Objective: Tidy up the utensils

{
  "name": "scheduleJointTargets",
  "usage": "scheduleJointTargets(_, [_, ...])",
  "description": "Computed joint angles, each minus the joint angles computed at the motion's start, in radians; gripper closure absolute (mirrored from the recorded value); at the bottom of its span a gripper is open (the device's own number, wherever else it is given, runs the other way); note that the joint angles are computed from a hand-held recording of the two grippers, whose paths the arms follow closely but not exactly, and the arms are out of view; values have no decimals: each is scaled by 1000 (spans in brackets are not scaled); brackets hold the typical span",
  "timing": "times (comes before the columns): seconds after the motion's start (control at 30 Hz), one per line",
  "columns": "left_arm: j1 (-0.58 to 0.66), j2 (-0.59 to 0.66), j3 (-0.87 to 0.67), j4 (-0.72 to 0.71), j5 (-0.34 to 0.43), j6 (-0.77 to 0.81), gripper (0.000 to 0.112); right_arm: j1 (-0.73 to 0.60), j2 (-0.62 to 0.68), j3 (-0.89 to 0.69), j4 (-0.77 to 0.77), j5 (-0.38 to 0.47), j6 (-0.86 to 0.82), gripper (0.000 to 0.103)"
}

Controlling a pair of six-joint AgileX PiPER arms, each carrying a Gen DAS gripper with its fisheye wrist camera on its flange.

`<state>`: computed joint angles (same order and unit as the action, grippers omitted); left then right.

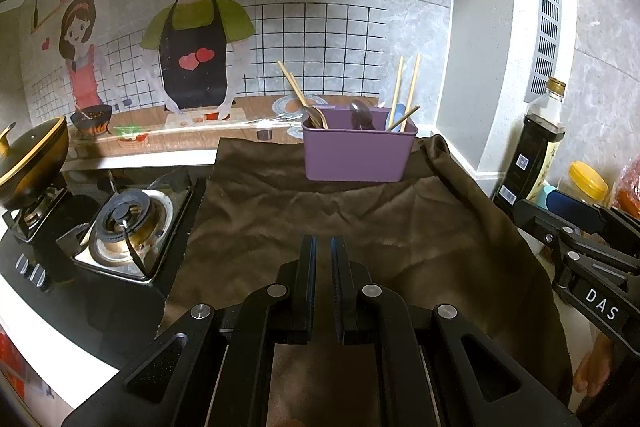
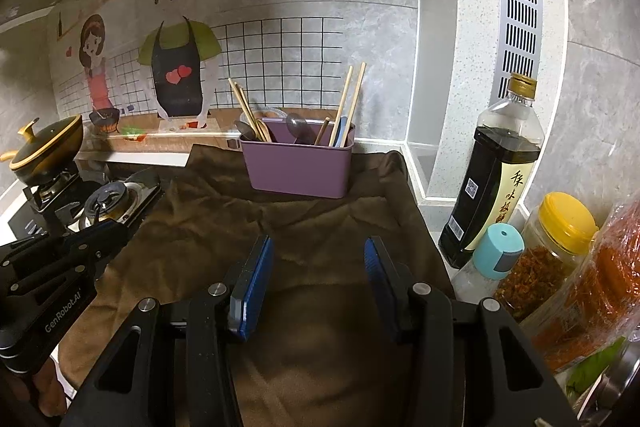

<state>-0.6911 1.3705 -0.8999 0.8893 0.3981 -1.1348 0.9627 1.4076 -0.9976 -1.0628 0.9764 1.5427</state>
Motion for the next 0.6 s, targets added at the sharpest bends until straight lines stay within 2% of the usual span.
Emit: scheduleJointTargets(0.6, [2, 2, -6, -25, -1, 25, 104, -4, -5, 1, 9, -6, -15, 58])
